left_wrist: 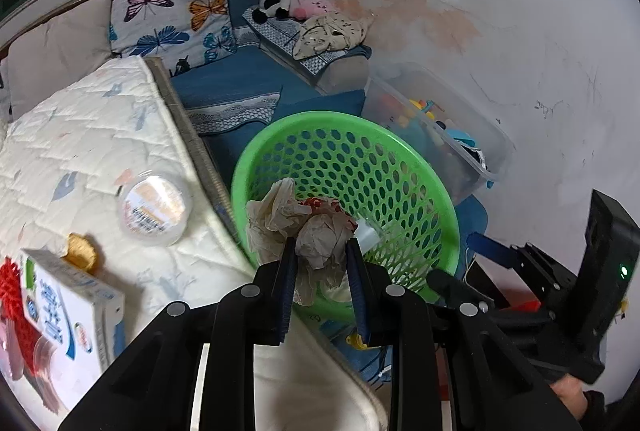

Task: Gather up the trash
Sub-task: 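Release the plastic cup into the green basket while the left tool drops the tissue in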

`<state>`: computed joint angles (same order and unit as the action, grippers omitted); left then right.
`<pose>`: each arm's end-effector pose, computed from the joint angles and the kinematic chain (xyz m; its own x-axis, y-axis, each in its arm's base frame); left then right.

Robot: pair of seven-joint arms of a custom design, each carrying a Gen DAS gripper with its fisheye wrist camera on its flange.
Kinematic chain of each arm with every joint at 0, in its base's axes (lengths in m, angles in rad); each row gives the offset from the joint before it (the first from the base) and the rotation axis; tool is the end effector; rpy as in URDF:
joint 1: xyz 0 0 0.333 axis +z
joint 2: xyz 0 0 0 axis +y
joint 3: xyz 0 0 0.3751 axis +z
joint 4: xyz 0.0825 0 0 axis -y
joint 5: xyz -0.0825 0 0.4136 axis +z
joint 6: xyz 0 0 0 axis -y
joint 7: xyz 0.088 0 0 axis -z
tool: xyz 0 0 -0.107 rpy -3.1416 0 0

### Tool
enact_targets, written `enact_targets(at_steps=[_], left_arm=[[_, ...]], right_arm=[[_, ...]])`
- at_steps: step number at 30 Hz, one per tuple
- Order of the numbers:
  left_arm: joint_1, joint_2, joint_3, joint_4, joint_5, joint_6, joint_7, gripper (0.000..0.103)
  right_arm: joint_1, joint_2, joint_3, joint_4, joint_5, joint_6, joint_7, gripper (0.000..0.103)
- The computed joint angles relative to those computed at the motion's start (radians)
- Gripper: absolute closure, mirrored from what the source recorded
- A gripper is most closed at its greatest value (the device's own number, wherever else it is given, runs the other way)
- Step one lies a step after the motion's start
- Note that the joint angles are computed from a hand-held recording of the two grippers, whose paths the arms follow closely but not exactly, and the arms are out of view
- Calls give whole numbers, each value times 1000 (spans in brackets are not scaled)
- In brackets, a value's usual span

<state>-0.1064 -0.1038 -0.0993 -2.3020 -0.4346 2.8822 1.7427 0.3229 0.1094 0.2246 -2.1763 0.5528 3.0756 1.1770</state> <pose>0.5521 -0.0919 0.5069 -0.0792 -0.9699 0.2302 -0.7872 -0.0808 -0.6113 0.5527 0.2826 0.4667 0.4383 -0.8843 -0.1609 -0.6804 -0.2095 -0.7023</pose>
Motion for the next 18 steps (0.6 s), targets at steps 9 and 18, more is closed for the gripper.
enact_targets(at_steps=[9, 18], left_arm=[[-6, 65, -22, 44, -51, -3, 30, 73], [5, 62, -30, 33, -147, -16, 90, 52]], right_arm=[[-2, -19, -4, -30, 54, 1, -49, 26], [6, -30, -4, -42, 109, 4, -95, 26]])
